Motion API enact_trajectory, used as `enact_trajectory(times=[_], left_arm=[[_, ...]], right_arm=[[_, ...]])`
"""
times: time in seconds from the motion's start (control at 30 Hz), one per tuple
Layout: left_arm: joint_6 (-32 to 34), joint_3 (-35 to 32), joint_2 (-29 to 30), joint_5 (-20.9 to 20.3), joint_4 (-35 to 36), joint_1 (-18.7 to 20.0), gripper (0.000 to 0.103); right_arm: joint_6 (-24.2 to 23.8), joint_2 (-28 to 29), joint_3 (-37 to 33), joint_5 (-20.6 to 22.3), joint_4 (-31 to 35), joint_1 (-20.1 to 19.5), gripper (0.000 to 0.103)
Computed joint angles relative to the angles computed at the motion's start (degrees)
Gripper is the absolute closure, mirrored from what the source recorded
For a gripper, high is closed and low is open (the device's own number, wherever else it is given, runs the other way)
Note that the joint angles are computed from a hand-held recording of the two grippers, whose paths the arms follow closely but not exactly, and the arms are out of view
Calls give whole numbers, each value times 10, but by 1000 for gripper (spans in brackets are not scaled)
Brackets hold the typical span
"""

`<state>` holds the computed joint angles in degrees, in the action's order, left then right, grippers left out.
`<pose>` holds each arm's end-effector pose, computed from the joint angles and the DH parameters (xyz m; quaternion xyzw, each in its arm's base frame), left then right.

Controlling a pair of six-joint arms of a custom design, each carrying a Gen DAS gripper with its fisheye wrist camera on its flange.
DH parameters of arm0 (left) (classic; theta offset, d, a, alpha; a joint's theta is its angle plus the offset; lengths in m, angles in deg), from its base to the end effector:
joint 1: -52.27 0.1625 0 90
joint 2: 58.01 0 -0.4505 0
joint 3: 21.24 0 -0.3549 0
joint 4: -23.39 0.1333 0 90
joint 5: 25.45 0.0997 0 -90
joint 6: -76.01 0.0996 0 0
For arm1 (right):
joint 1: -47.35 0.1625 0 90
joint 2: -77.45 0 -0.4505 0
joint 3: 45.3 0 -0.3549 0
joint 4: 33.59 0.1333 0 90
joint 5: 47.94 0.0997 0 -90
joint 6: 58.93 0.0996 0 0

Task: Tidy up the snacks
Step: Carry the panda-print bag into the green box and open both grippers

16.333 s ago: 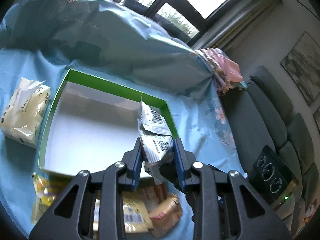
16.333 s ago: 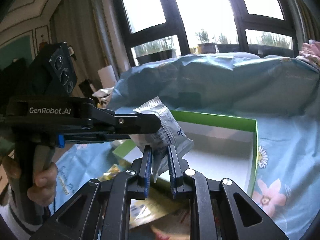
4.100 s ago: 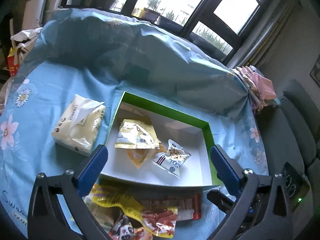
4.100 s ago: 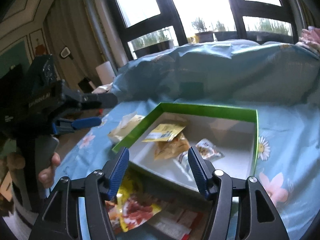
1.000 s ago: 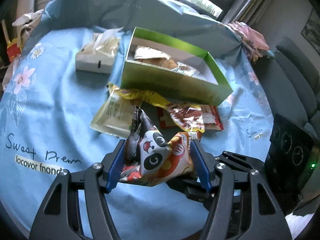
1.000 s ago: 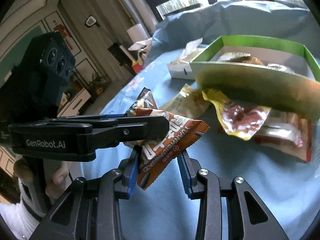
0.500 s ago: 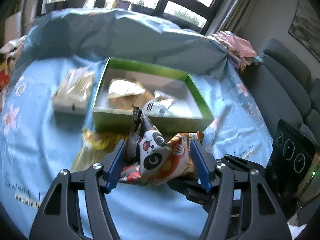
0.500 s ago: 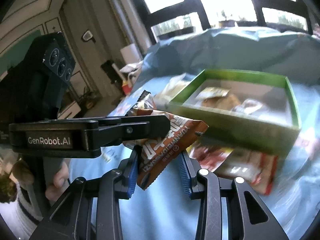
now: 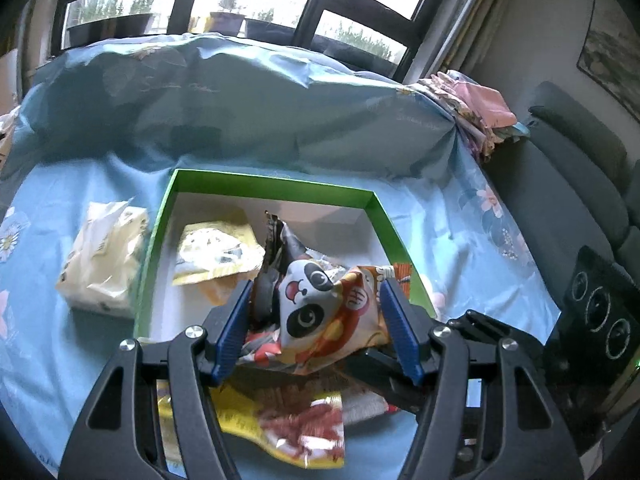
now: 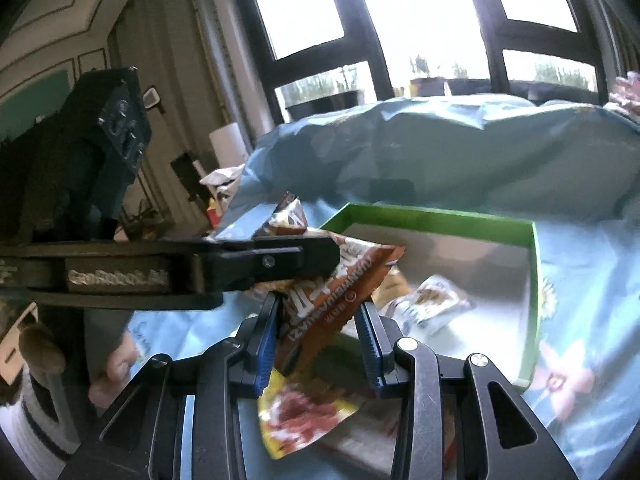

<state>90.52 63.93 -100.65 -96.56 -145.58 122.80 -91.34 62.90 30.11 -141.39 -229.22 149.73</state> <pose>-0.0869 -0.7426 0.2112 0.2247 0.9111 -0.3149 0.1424 0.2851 -0.7049 -0.0347 0.3415 -0.8589 0.3700 0.0936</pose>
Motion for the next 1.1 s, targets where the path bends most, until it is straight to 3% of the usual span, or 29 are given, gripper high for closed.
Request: enact_trajectory(times=[0.6,1.1], left_arm=[[4,-91,56,-2,61,20,39],[16,-127,81,35,87,8,39]], right_arm=[[10,29,-73,-41,59,-11,64],[38,26,-80,-50,70,-18,64]])
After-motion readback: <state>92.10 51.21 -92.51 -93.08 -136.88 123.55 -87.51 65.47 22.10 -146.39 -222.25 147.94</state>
